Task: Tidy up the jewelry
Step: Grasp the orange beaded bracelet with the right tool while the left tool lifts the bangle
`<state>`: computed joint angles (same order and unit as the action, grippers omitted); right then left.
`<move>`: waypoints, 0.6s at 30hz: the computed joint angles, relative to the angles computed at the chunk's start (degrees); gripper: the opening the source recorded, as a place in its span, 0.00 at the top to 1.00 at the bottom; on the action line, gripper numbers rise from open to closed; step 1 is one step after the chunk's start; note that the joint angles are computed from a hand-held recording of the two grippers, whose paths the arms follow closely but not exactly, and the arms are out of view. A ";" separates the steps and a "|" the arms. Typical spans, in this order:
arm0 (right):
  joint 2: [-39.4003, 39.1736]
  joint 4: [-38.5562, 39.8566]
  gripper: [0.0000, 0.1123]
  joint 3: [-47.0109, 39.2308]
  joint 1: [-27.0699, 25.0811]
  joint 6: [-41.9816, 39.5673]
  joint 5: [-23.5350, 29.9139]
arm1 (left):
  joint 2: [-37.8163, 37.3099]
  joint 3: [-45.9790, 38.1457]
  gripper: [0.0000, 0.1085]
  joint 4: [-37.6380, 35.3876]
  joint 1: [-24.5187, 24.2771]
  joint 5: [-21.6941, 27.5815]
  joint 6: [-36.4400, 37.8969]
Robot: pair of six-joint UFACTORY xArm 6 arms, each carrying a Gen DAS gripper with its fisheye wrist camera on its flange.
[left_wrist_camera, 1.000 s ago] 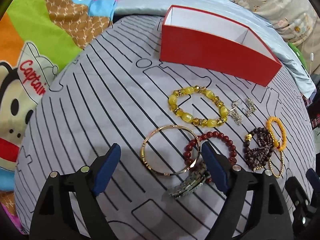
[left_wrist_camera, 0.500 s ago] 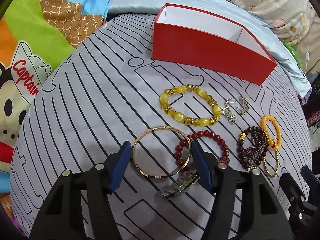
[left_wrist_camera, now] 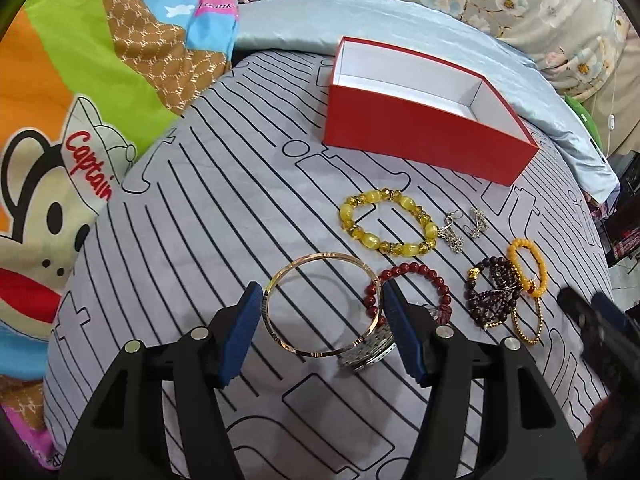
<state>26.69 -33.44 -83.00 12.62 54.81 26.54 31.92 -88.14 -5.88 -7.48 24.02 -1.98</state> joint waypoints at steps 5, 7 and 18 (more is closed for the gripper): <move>4.73 4.69 0.58 -5.75 -0.81 -4.93 1.16 | -0.38 0.61 0.45 -0.10 -0.11 0.02 0.28; 6.63 6.05 0.61 -7.94 -0.87 -6.78 2.04 | -0.39 0.73 0.45 -0.21 -0.13 0.07 0.54; 8.94 9.77 0.94 -9.22 -1.19 -10.39 1.42 | -0.10 0.43 0.45 0.68 -0.15 0.63 -0.05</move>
